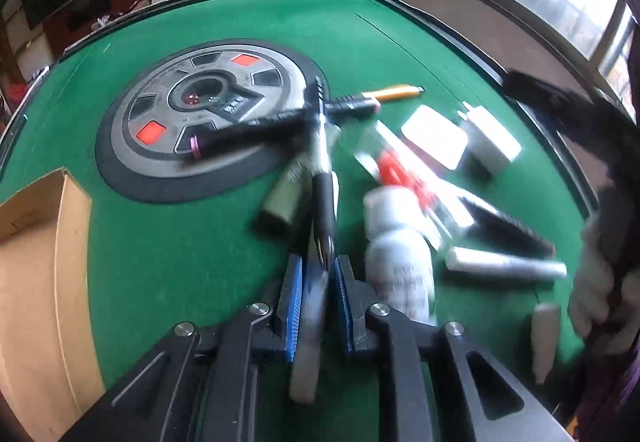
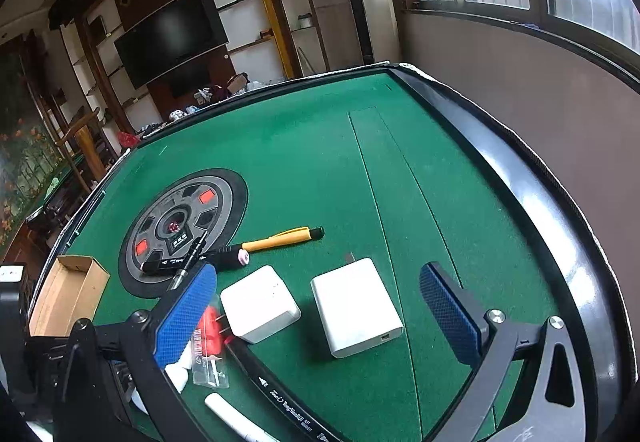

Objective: Organize rigid objects
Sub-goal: 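Reach the left tool to the clear black ballpoint pen and grasp it, then lift the clear black pen upright in the left tool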

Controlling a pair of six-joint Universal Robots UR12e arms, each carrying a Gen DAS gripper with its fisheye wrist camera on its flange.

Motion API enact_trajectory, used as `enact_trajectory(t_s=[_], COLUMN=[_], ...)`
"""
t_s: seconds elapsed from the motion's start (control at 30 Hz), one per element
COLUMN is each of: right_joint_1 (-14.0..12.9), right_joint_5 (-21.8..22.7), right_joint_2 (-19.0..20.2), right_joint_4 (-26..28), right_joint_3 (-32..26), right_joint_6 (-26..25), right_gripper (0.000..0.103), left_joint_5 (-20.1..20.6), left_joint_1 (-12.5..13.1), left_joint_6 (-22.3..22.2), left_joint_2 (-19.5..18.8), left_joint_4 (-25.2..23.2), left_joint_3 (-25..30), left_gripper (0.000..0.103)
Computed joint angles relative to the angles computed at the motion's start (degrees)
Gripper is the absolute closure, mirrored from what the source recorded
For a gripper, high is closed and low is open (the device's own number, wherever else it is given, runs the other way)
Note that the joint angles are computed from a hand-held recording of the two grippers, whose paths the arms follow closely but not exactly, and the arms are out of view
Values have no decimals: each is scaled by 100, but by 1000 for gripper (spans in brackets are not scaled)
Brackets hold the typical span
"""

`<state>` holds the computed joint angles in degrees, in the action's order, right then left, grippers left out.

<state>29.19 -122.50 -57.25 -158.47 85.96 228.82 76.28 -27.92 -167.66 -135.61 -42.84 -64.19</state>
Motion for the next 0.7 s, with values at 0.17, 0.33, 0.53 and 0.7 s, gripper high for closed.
enact_trajectory(t_s=[0.17,0.33,0.53,0.7], right_joint_1=[-7,-13,-24,-38], right_joint_5=[-11,-6,33,132], right_joint_2=[1,13,25,-1], right_joint_4=[-8,30,112,5], right_joint_3=[12,2,-23,25], right_joint_6=[58,72,53,100], right_gripper=[1,1,2,2], left_joint_5=[86,35,28,-243], left_joint_1=[13,1,-77,23], left_joint_6=[-259,-671,-748,-799], left_joint_2=[110,-349,-659,-487], left_joint_4=[656,144,-321,-149], left_joint_3=[-187,644,1288,1087], left_gripper=[87,87,87,87])
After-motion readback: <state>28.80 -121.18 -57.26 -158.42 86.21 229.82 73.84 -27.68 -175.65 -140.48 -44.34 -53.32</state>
